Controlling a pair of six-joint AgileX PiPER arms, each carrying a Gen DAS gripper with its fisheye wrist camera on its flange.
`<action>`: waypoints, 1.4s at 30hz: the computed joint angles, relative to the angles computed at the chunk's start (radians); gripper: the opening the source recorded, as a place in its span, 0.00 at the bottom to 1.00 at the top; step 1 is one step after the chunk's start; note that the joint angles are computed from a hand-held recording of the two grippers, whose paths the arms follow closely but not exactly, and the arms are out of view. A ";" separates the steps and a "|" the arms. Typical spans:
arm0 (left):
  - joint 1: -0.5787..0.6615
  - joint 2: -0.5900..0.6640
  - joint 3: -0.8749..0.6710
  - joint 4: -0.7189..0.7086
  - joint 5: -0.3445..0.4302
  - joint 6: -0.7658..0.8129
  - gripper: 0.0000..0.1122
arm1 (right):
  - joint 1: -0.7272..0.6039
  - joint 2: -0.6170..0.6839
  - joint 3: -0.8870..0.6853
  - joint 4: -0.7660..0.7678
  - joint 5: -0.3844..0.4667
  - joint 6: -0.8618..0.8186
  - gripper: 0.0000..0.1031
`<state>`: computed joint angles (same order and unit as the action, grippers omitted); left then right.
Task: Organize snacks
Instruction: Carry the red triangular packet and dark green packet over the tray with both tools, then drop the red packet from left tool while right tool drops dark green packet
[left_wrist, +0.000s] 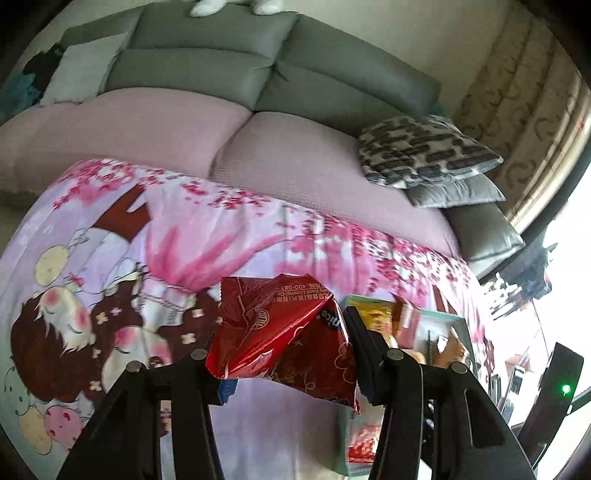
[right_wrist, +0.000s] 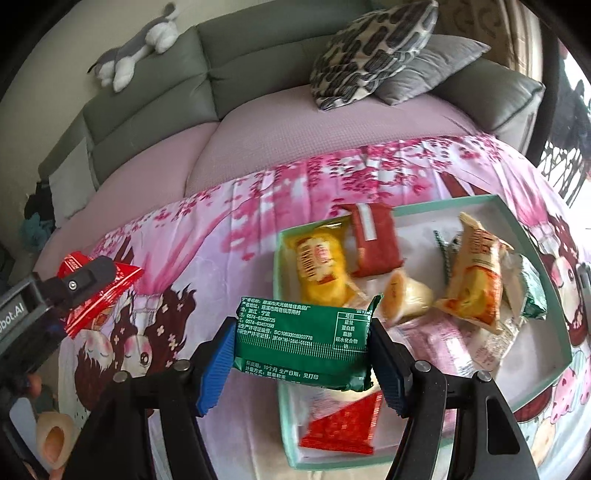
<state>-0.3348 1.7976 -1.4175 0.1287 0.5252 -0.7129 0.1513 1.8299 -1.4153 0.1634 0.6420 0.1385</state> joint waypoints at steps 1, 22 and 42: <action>-0.014 0.011 -0.016 0.002 0.005 0.004 0.47 | -0.017 -0.003 0.002 0.012 0.001 -0.011 0.69; -0.236 0.343 -0.477 -0.017 0.166 0.156 0.47 | -0.342 -0.004 0.044 0.088 0.007 -0.069 0.69; -0.244 0.442 -0.570 -0.069 0.234 0.176 0.47 | -0.326 0.035 0.050 0.062 0.023 -0.072 0.69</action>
